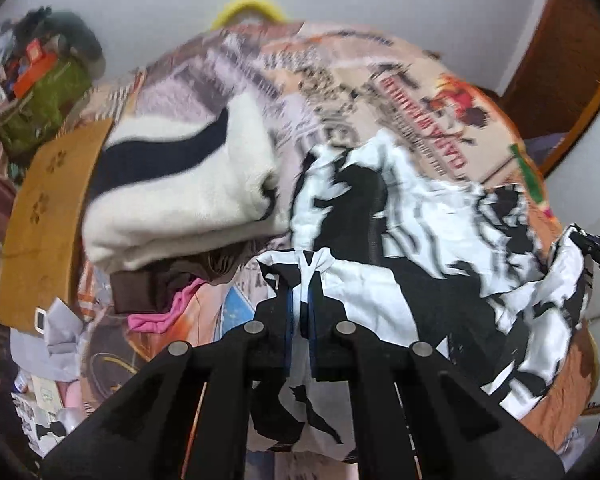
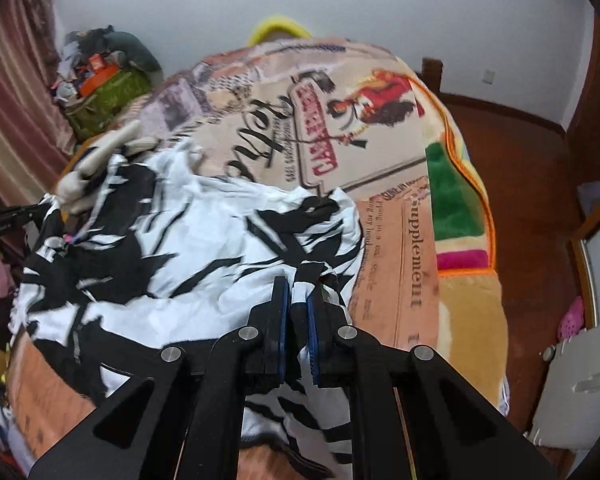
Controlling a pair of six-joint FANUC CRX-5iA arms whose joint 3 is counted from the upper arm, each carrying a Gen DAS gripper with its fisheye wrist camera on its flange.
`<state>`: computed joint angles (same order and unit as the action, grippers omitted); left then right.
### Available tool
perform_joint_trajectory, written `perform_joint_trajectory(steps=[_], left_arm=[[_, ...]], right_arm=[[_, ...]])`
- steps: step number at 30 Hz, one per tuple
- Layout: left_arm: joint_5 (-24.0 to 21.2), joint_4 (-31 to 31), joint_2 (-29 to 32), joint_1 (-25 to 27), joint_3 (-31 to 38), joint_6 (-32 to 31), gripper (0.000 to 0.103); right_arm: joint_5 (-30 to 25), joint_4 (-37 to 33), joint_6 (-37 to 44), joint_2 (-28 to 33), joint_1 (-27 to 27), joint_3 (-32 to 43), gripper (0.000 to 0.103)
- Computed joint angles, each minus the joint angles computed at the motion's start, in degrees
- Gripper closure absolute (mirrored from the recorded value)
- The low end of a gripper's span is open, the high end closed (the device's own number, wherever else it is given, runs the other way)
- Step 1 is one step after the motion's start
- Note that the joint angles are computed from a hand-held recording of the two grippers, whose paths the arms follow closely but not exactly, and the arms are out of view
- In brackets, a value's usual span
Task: Fold small clothes
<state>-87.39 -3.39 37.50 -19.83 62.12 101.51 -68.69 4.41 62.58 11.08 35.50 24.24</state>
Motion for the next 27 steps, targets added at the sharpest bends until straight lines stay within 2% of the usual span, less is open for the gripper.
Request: perform_joint_trajectory(steps=[3,6,8,11,15,20,24,25,27], left_arm=[[-1.46,-0.36,1.81,0.59,0.40,0.19,0.095],[-1.99,-0.42,1.36,0.91,-1.88,-0.27,0.082],[-1.26,-0.85,-0.36,0.91,-4.57,-0.28,0.060],[1.14,-0.64,-3.68,1.09,-8.94,0.02,0.045],[2.68,1.14,-7.78,1.43,-14.23,-0.66,0.041],[2.60,2.49,-10.68,0.82,-18.77,-1.63,0.040],[3.82,1.93,-11.99,0.31,-21.55,0.87,0.040],[3.75,2.01,-11.90,0.29,-21.64,1.33,0.041],[4.16,2.92,-11.97,0.31,-22.14,1.46,0.051]], right_arm=[[-0.92,-0.70,0.51,2.23,-0.92,0.94,0.094],[-1.85,-1.95,0.71,3.25,-1.66,1.25,0.094],[-2.41,-2.60,1.06,3.12,-1.88,1.11,0.091],[-2.95,-2.59,1.10,1.90,-1.70,0.52,0.079],[-1.71,-0.05,0.38,-1.59,-0.35,-2.69,0.057],[-1.79,0.67,-0.38,-5.26,1.12,-5.81,0.055],[-2.09,0.23,-1.64,-6.83,1.85,-8.34,0.055],[-2.25,-0.20,-2.01,-6.90,1.87,-8.80,0.055],[-2.78,-0.85,-2.59,-6.50,1.87,-9.04,0.055]])
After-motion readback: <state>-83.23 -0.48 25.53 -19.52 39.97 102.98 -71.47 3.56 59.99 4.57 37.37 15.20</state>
